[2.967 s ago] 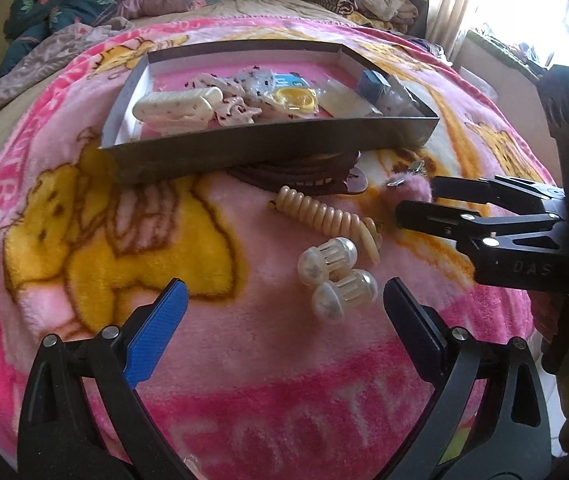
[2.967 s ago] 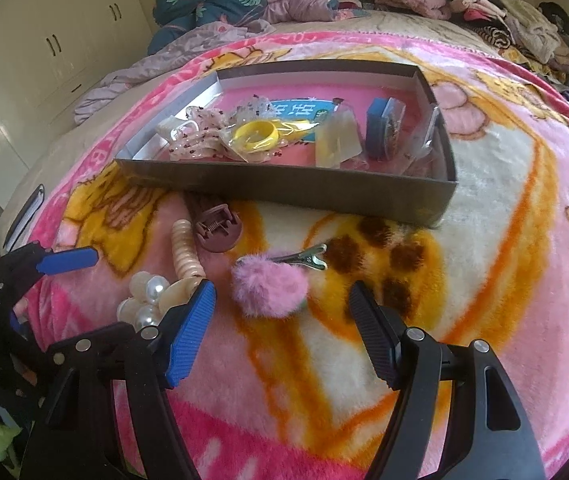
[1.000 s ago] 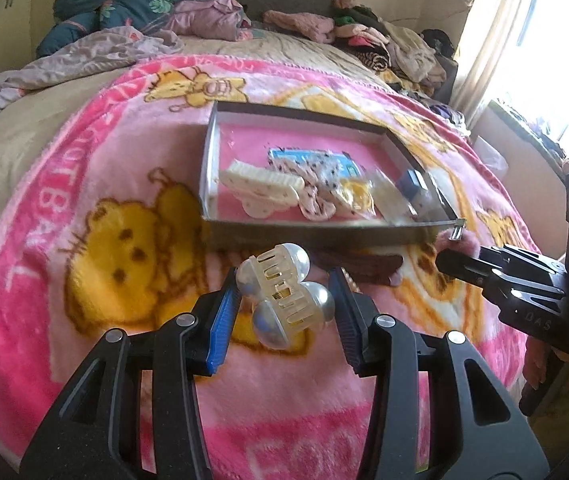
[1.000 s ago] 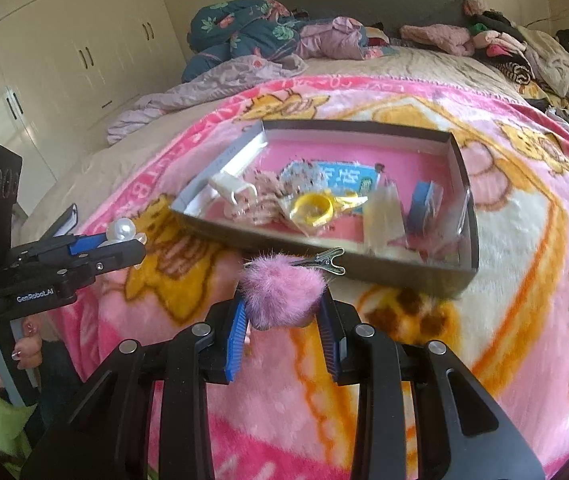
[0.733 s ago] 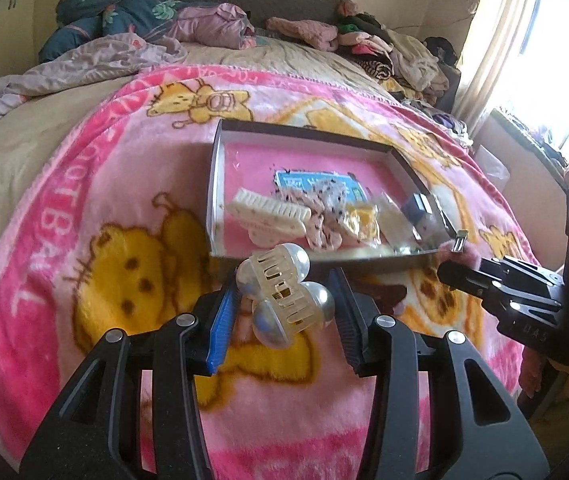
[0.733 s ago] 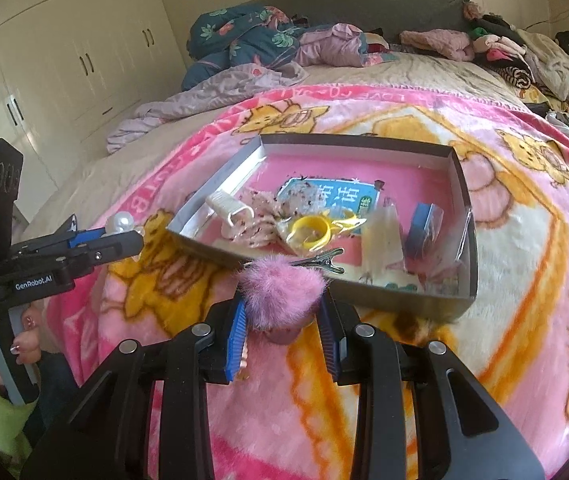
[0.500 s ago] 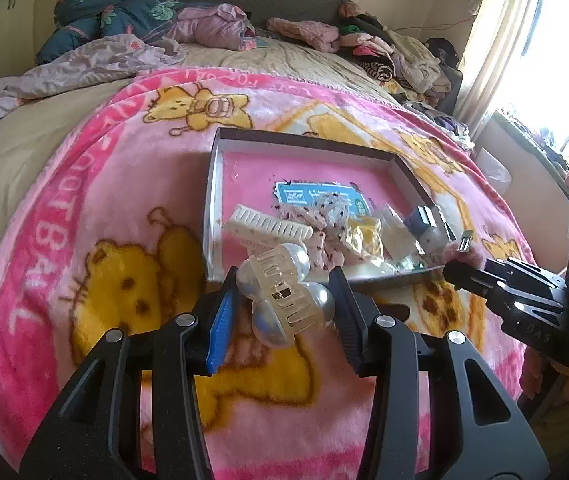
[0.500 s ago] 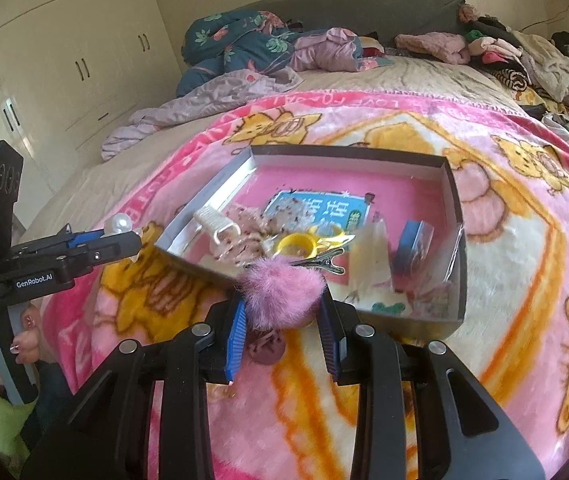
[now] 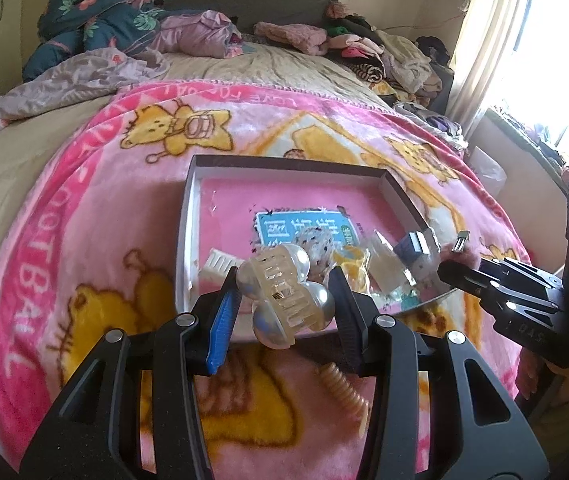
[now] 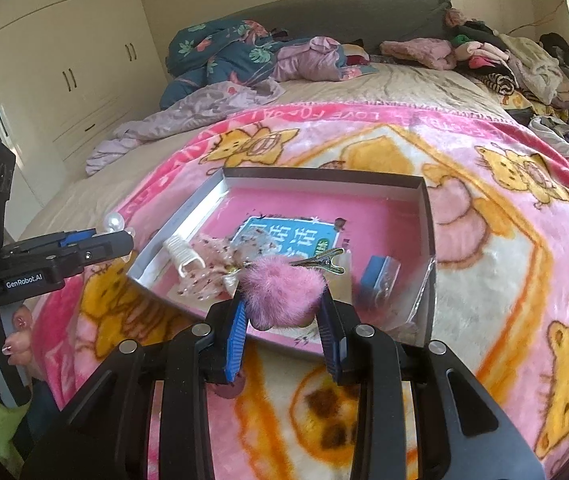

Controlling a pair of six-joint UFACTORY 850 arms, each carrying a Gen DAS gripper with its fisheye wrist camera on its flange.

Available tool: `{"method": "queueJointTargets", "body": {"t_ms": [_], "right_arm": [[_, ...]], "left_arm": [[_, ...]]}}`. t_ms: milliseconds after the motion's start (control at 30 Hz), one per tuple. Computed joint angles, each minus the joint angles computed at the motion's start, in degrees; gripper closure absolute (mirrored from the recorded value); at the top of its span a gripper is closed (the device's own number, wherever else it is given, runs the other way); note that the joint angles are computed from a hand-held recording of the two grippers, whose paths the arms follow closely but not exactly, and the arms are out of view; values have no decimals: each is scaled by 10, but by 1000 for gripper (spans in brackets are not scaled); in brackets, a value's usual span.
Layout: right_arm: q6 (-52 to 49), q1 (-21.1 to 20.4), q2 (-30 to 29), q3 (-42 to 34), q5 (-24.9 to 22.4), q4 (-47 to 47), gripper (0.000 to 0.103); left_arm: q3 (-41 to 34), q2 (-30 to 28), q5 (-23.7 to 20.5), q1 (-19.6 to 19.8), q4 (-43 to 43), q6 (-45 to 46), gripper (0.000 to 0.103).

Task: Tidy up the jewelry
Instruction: 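Carry the pompom clip and pearl clips into the box and open both tools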

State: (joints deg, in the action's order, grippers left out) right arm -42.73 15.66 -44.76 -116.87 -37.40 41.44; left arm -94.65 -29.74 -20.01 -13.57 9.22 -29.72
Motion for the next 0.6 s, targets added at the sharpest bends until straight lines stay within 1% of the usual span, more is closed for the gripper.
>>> {"method": "queueJointTargets", "body": {"t_ms": [133,367,600], "right_arm": [[9,-2,-11,-17,-3,-7,73],[33,-3,-37,-59,-8,-30,73],[67,-2,-82,-131,-23,-61,73]], "left_arm": [[-27,-19,-10,1,-22,24,67],[-80,-56,-34,2,-23,35,67],[-126,-93,-57,4,-22,41,67]]}}
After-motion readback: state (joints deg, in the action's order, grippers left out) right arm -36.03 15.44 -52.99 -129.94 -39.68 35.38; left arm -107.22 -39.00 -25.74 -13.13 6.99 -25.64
